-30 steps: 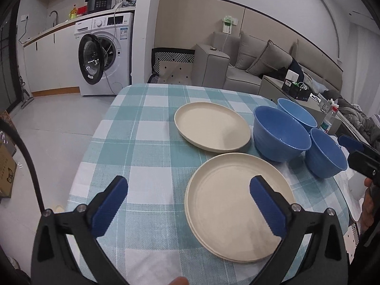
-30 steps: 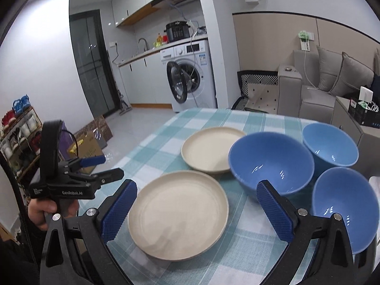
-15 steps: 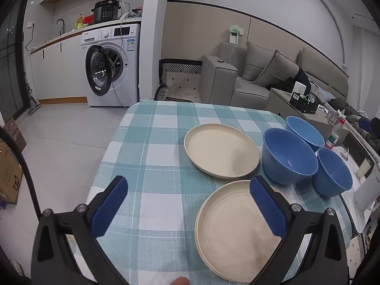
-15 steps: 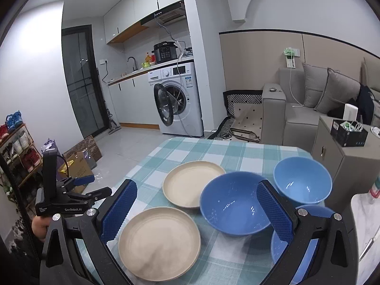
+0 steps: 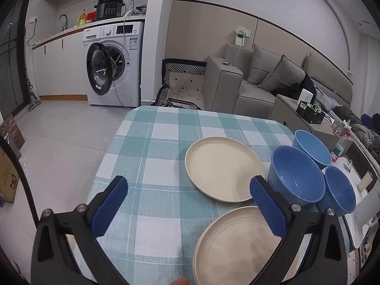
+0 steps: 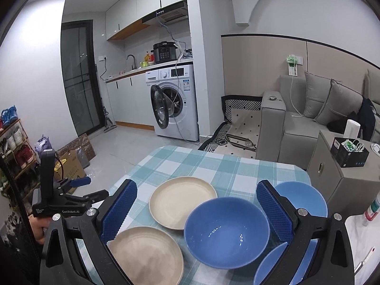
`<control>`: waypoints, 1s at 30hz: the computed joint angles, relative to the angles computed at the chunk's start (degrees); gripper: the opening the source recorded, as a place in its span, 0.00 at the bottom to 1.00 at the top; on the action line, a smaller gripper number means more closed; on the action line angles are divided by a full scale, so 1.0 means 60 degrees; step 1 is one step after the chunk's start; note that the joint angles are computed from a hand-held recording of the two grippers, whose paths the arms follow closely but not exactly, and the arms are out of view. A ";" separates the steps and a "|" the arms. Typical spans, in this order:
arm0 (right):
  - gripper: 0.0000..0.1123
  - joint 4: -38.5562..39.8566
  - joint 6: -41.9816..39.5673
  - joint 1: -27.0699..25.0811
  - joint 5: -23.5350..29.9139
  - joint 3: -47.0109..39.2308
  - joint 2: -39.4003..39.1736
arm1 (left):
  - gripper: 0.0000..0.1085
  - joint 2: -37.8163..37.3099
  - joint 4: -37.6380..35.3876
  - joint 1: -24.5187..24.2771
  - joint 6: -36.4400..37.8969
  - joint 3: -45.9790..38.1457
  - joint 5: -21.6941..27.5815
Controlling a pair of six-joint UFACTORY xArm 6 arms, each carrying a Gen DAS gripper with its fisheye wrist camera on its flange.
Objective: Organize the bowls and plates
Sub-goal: 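Move both tools toward the remaining cream plates beside the blue bowls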
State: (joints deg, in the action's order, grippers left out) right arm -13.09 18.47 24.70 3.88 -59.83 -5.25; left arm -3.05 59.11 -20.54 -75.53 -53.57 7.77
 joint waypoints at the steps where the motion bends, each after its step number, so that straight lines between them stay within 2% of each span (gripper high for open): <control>1: 0.91 0.0119 -0.0129 -0.0047 0.0108 -0.0241 0.0209 | 0.95 0.0133 -0.0106 0.0002 0.0091 -0.0117 0.0023; 3: 0.91 0.0376 -0.0446 -0.0093 0.0317 -0.0656 0.0563 | 0.95 0.0354 -0.0273 -0.0018 0.0209 -0.0334 0.0129; 7: 0.91 0.1828 -0.1838 -0.0144 0.0824 -0.1544 0.1304 | 0.95 0.0836 -0.0864 -0.0047 0.0691 -0.0774 0.0267; 14: 0.91 0.2431 -0.2521 -0.0347 0.2041 -0.3569 0.2836 | 0.95 0.1661 -0.1933 -0.0091 0.1522 -0.1496 0.0436; 20: 0.91 0.2794 -0.2810 -0.0508 0.2746 -0.5244 0.4039 | 0.95 0.2179 -0.2581 -0.0070 0.2078 -0.2002 0.0589; 23: 0.91 0.2702 -0.2852 -0.0549 0.3437 -0.6236 0.4747 | 0.95 0.2451 -0.2962 -0.0025 0.2272 -0.2212 0.0596; 30: 0.91 0.2667 -0.3328 -0.0554 0.5718 -0.9070 0.6830 | 0.95 0.3293 -0.4336 -0.0100 0.3420 -0.2852 0.0819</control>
